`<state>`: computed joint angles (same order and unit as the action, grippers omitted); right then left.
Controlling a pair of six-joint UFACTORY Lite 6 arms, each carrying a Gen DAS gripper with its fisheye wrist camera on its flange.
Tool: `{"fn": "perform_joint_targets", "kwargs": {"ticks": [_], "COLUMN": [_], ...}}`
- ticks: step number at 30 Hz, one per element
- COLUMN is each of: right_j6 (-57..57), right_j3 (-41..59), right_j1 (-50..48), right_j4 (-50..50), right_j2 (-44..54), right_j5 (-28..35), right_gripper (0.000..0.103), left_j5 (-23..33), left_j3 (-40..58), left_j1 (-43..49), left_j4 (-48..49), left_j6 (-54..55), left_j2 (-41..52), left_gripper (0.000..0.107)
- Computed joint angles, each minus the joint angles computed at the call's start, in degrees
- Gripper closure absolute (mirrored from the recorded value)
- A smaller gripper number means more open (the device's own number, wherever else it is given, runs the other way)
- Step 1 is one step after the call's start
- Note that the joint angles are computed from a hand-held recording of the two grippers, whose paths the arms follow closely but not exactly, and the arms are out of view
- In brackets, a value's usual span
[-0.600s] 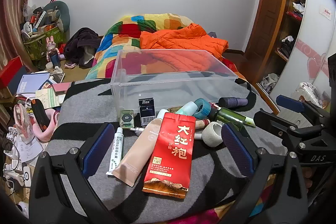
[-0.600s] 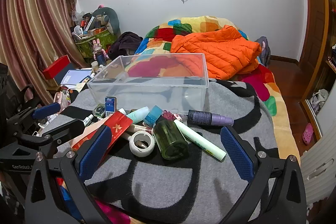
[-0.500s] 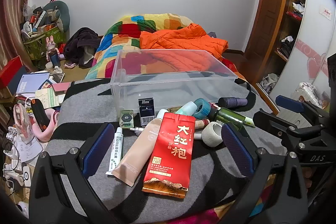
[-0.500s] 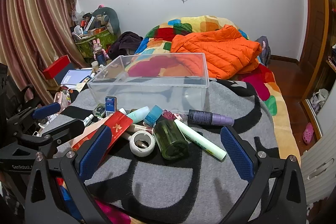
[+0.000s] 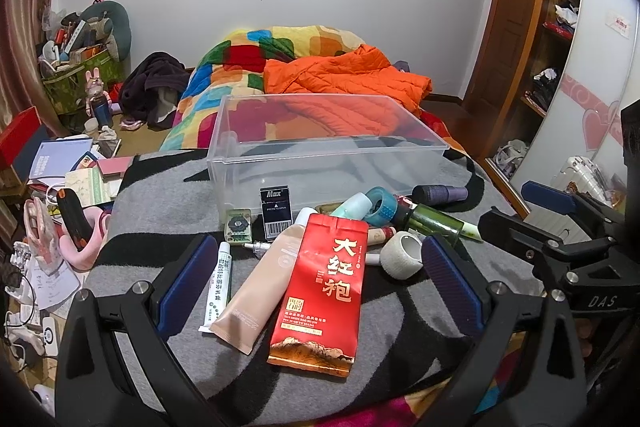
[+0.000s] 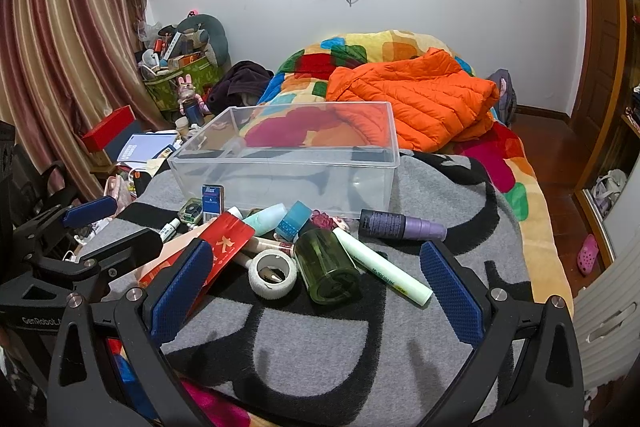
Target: Organize objects
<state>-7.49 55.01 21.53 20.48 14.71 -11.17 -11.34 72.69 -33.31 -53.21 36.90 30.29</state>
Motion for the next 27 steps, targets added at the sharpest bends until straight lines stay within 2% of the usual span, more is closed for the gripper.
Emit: {"fn": "perform_joint_targets", "kwargs": {"ticks": [15,24,26,27], "right_j6": [1.37,3.20,5.27,5.58], "right_j3": [-0.02,-0.10,-0.26,-0.19], "right_j1": [-0.04,-0.78,-1.99,-2.60], "right_j4": [-1.34,-2.94,-5.12,-5.48], "right_j2": [-0.01,0.85,1.05,1.20], "right_j5": [0.08,-0.71,-1.07,-1.00], "right_gripper": [0.000,0.001,0.002,0.005], "left_j5": [0.62,-0.04,0.48,2.42], "left_j3": [-1.00,-2.45,-2.67,-1.64], "left_j1": [0.44,2.67,4.26,5.67], "left_j4": [4.30,14.32,18.38,20.70], "left_j6": [-4.07,-14.26,-18.32,-20.41], "left_j2": [-0.71,-0.02,0.25,1.09], "left_gripper": [0.004,0.005,0.017,0.024]}}
